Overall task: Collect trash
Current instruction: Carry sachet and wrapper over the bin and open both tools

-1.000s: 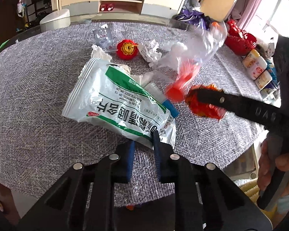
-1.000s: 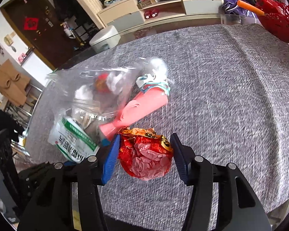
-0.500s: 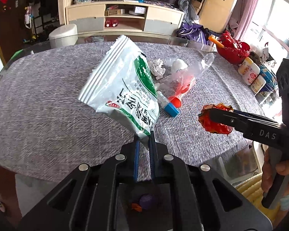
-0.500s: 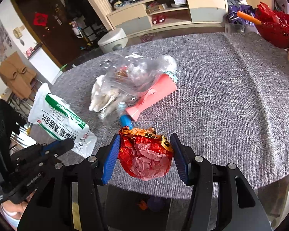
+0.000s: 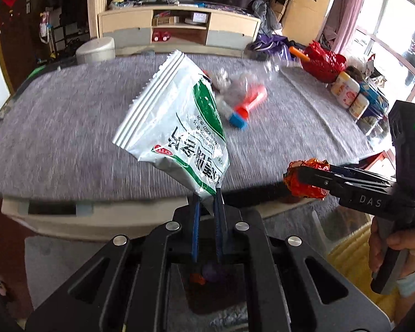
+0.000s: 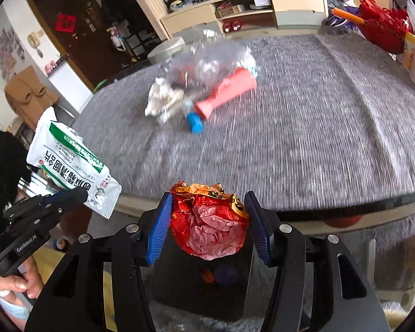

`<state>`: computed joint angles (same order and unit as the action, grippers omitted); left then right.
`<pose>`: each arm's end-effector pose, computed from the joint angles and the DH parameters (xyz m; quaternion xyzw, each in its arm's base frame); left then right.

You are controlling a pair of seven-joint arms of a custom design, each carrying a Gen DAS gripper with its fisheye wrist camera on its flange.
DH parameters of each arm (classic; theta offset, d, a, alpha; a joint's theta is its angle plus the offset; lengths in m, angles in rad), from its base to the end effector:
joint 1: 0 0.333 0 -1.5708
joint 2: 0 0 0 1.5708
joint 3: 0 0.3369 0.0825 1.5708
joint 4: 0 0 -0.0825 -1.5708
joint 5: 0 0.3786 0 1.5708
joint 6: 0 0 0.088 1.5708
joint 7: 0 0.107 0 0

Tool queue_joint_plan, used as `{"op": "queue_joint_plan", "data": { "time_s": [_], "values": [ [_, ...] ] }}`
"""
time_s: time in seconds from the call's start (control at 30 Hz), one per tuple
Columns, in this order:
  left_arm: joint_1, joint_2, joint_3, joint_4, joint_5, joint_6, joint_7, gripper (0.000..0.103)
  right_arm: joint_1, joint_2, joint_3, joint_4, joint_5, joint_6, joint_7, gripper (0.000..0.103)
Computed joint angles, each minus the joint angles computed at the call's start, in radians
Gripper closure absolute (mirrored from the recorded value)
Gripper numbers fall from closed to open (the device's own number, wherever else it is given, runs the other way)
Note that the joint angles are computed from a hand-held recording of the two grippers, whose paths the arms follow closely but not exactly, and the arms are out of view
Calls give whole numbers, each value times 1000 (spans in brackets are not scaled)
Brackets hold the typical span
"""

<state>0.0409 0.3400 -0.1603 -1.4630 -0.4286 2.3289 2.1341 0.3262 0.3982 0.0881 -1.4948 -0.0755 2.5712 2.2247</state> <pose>0.7031 -0.0723 0.5723 -0.5035 0.7983 -0.3143 0.1020 0.6701 0.2827 0.5427 -0.5933 0.7326 -0.0973 0.3192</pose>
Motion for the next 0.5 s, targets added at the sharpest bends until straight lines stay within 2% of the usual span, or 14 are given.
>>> {"op": "queue_joint_plan", "data": {
  "time_s": [0.27, 0.5],
  "values": [
    [5, -69, 11, -177, -18, -49, 6, 95, 18, -42, 13, -107, 15, 5, 39, 48],
    [-19, -57, 24, -225, 52, -88, -12, 95, 37, -5, 20, -82, 8, -91, 38, 48]
  ]
}}
